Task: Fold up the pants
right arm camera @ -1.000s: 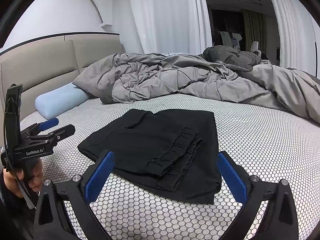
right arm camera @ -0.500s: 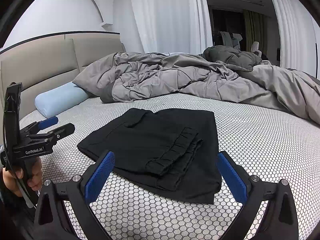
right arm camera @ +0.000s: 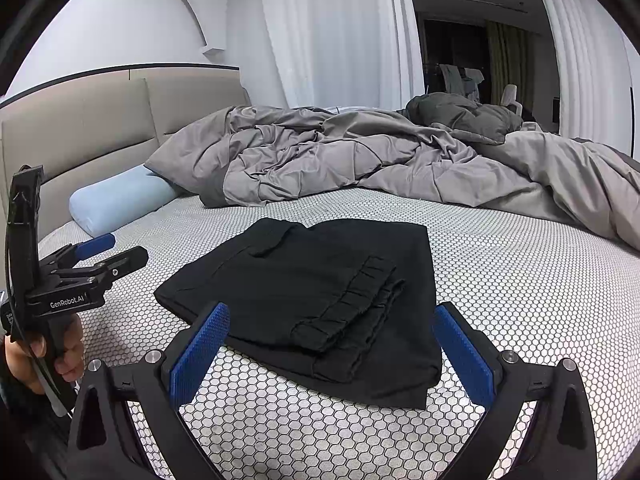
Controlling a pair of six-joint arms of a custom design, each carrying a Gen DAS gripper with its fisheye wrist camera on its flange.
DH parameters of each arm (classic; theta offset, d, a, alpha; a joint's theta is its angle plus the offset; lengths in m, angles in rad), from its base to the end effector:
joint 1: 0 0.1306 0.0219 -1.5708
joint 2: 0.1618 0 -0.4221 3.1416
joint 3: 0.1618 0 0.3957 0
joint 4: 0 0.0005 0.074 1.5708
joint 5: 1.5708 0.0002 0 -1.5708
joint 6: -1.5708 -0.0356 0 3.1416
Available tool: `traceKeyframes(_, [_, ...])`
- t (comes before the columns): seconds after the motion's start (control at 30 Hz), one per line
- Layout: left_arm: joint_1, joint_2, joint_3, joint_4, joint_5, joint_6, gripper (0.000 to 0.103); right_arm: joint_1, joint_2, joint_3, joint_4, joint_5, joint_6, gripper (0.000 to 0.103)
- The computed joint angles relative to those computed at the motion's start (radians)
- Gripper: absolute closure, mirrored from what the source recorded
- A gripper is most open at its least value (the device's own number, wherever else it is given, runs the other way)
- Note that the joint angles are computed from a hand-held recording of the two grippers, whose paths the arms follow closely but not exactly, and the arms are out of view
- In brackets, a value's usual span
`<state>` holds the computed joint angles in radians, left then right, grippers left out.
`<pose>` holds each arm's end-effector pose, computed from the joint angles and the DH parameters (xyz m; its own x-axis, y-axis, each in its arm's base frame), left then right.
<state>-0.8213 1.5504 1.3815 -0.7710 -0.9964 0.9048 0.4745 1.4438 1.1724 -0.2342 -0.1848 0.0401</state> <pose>0.3801 -0.3653 0.4065 -0.3874 -0.2109 -0.8975 -0.3953 0.9175 -0.0450 0.4536 0.2398 0.3934 -0.4067 -0.2532 -0.8777 -0.6089 0.7914 0.0538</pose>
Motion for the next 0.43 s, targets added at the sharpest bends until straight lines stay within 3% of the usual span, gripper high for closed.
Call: traceKeyframes(0.43, [0.011,0.0,0.005,0.011,0.012,-0.028,0.001,-0.004,-0.002,0.0,-0.007,-0.009,0.009,0.0])
